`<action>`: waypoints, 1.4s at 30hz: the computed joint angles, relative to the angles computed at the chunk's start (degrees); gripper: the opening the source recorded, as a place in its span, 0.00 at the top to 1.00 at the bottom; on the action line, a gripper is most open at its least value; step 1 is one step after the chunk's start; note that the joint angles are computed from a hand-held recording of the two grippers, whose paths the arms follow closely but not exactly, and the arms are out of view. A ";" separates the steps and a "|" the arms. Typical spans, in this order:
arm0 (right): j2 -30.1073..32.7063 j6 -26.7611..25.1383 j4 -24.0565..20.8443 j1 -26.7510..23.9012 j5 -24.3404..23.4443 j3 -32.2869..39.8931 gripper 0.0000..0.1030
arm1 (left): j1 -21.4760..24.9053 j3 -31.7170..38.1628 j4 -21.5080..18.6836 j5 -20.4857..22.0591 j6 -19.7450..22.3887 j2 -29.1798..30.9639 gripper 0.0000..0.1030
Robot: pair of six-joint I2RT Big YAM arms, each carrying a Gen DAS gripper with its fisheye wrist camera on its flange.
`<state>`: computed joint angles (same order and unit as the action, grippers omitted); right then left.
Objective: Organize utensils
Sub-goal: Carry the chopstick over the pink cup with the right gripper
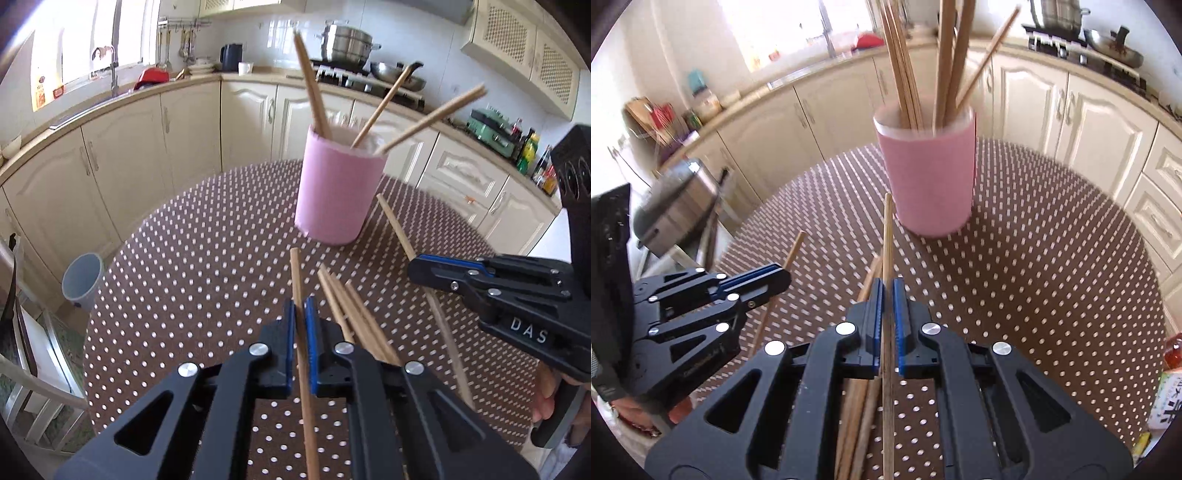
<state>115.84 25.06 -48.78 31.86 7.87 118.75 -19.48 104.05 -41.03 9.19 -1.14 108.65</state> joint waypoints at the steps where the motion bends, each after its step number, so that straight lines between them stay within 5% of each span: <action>1: -1.32 -0.19 1.62 -0.06 0.05 -1.63 0.94 | 0.20 -0.22 0.54 1.19 -0.62 -0.76 0.94; 9: -10.41 -2.39 13.29 0.91 3.38 -10.82 0.94 | 1.61 -3.88 8.14 6.47 -4.89 -7.14 0.94; 14: -12.78 -4.13 16.50 1.54 5.50 -12.43 0.94 | 1.80 -5.13 12.11 8.99 -6.37 -9.36 0.94; 18: -13.12 -5.79 16.98 2.04 6.81 -11.68 0.94 | 1.15 -5.13 14.11 6.97 -6.02 -10.38 0.94; 28: -10.75 -11.43 16.62 1.82 9.23 -4.77 0.94 | -0.04 2.52 14.60 4.98 -5.20 -8.09 0.94; 42: -5.37 -14.07 23.75 -0.90 12.07 4.44 0.94 | -1.49 21.59 12.45 1.90 -5.84 1.19 0.94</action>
